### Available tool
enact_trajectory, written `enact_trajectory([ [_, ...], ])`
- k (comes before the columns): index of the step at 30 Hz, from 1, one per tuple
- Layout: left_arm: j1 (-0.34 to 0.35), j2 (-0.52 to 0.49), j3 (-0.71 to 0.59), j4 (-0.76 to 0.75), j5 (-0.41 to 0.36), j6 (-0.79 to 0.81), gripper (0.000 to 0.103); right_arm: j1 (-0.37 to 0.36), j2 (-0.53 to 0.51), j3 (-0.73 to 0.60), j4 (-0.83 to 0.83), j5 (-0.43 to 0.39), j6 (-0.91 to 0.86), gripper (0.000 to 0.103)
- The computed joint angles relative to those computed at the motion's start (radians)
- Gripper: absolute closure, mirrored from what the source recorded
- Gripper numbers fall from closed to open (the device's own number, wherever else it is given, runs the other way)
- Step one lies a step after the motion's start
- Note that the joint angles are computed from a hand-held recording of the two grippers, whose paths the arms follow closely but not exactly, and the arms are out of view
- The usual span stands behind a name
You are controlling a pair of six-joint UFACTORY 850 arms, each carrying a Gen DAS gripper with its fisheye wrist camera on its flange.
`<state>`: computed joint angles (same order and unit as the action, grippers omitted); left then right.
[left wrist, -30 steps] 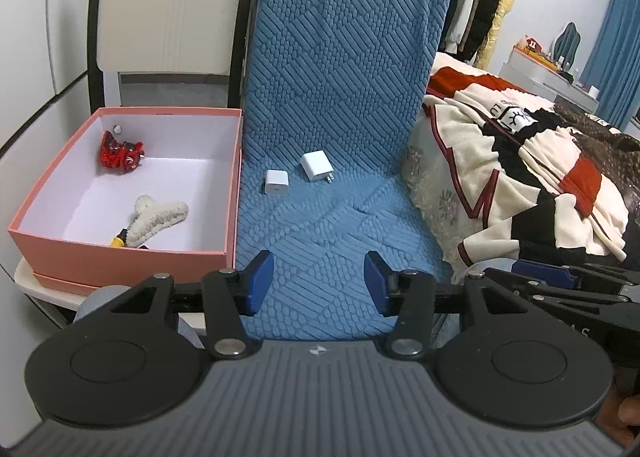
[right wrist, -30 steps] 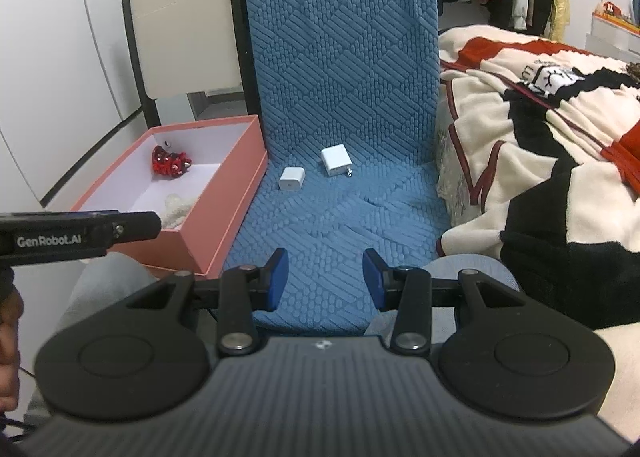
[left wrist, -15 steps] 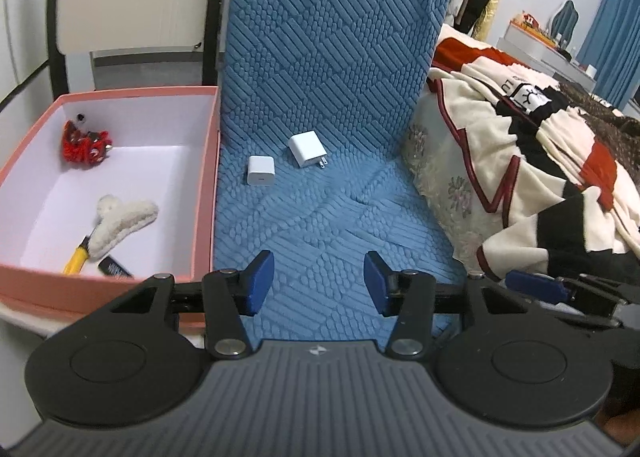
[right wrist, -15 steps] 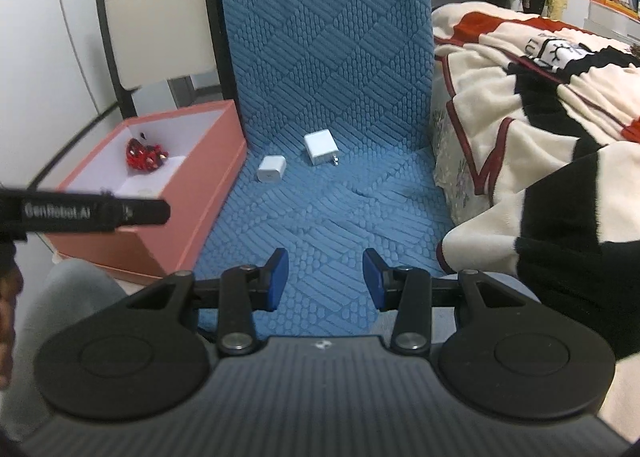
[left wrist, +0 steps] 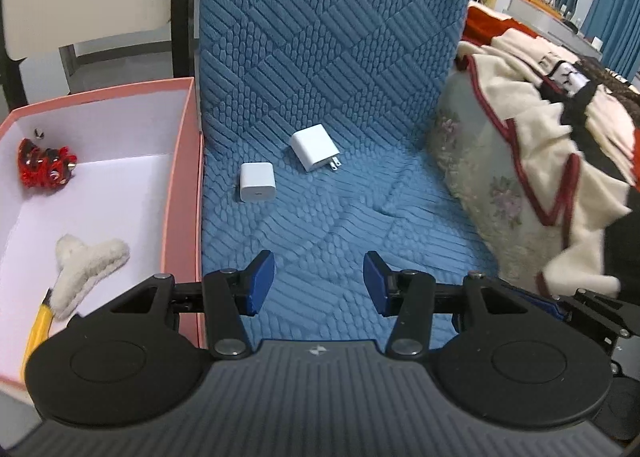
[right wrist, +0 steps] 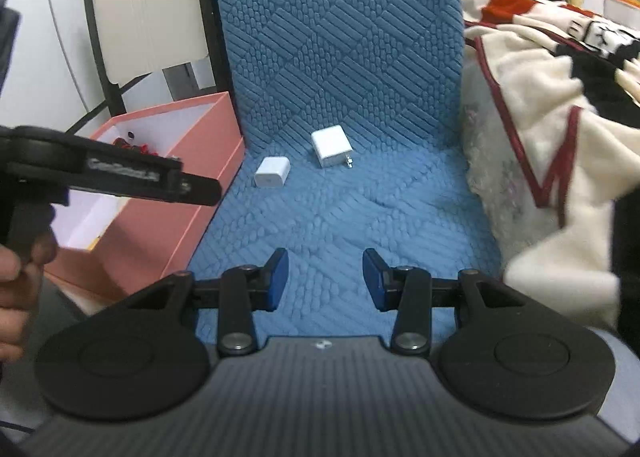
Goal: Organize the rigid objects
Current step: 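Move the left gripper to the small white charger while the right gripper approaches the large charger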
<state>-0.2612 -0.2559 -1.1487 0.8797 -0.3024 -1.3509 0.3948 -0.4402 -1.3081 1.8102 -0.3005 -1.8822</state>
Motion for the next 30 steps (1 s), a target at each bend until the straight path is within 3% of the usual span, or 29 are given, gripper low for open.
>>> enact_trajectory([
  [5, 0.050, -0.102, -0.075, -0.063, 0.069, 0.098, 0.047, -0.001, -0.101, -0.134, -0.179, 0.004, 0.160, 0.059],
  [12, 0.100, -0.242, -0.203, -0.183, 0.091, 0.230, 0.047, -0.013, -0.240, -0.331, -0.335, -0.065, 0.316, 0.059],
  [20, 0.129, -0.368, -0.349, -0.198, 0.021, 0.271, 0.047, 0.010, -0.411, -0.591, -0.697, -0.052, 0.612, 0.059],
  [22, 0.136, -0.396, -0.386, -0.216, -0.001, 0.306, 0.047, 0.017, -0.457, -0.666, -0.793, -0.059, 0.685, 0.054],
  [24, 0.142, -0.416, -0.413, -0.231, -0.020, 0.328, 0.047, 0.023, -0.497, -0.729, -0.855, -0.059, 0.734, 0.040],
  [27, 0.165, -0.444, -0.459, -0.384, -0.033, 0.434, 0.047, 0.026, -0.563, -0.836, -0.937, -0.090, 0.818, 0.040],
  [30, 0.167, -0.479, -0.514, -0.395, -0.090, 0.473, 0.047, 0.032, -0.639, -0.955, -1.025, -0.109, 0.878, 0.040],
])
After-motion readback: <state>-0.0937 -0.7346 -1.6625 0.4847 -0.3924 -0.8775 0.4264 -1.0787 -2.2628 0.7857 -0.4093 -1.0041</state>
